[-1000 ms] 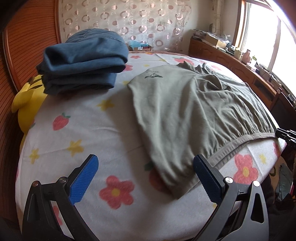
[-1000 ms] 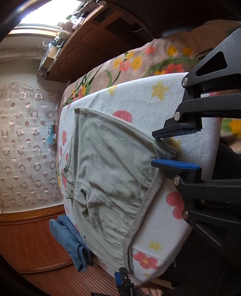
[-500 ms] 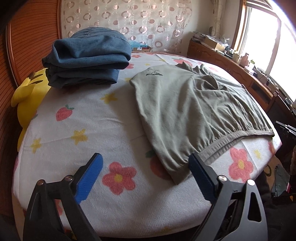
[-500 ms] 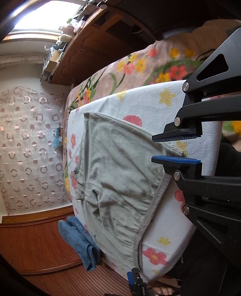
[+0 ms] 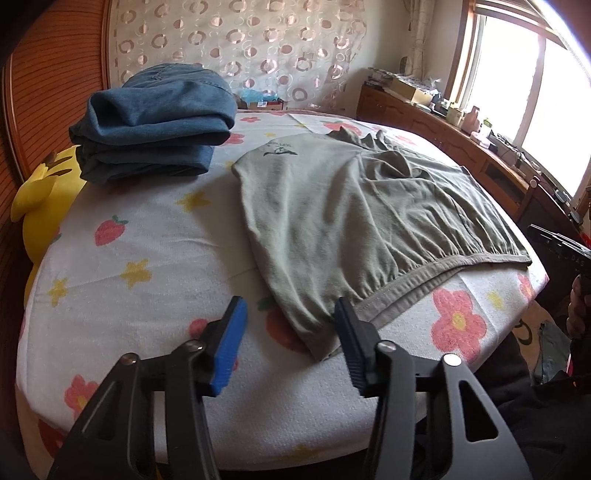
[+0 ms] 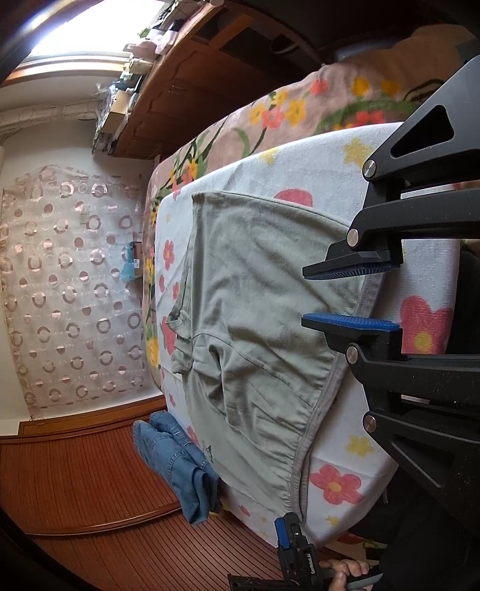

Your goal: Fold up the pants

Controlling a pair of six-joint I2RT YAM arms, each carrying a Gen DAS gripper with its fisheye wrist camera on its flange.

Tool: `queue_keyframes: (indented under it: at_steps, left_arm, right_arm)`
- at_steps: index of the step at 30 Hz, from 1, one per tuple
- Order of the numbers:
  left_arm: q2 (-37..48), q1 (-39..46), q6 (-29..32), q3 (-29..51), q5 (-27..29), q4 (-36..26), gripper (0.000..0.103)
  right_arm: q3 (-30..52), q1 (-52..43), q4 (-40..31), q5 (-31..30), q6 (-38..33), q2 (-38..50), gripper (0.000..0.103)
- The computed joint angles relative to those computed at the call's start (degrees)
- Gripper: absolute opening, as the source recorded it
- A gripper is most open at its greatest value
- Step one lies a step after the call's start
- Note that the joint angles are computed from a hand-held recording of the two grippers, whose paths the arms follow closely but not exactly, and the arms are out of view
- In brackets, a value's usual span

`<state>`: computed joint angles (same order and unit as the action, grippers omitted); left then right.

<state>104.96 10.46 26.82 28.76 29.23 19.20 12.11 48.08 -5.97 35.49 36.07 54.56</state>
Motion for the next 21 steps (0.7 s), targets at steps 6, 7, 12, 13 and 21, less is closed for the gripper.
queue_keyframes:
  at_steps: [6,7,12,13,21]
  left_arm:
    - [0.81,-0.47,0.23,0.32,0.31,0.76,0.013]
    - [0.87,-0.34,0.26,0.65,0.57,0.23,0.011]
    - [-0.09,-0.95,0.6,0.48,1.02,-0.51,0.004]
    - [-0.69,-1.27,0.55,0.34,1.08,-0.77,0.004]
    - [-6.63,-5.27,-0.72,0.44,1.46,-3.2,0.003]
  right_arm:
    - [-0.15,-1.02,0.19,-1.01,-0.14,-0.1,0.019]
    - [-0.22,-1.27,0.6,-1.25,-0.33,0.1,0.019]
    - [-0.37,-1.33,1.71,-1.46,-0.3,0.83,0.019]
    - [-0.5,-1.55,2.15,-1.67,-0.43,1.0,0.019]
    - [-1.85,-2.55,5.19,-2.63,-0.38,1.7,0.019]
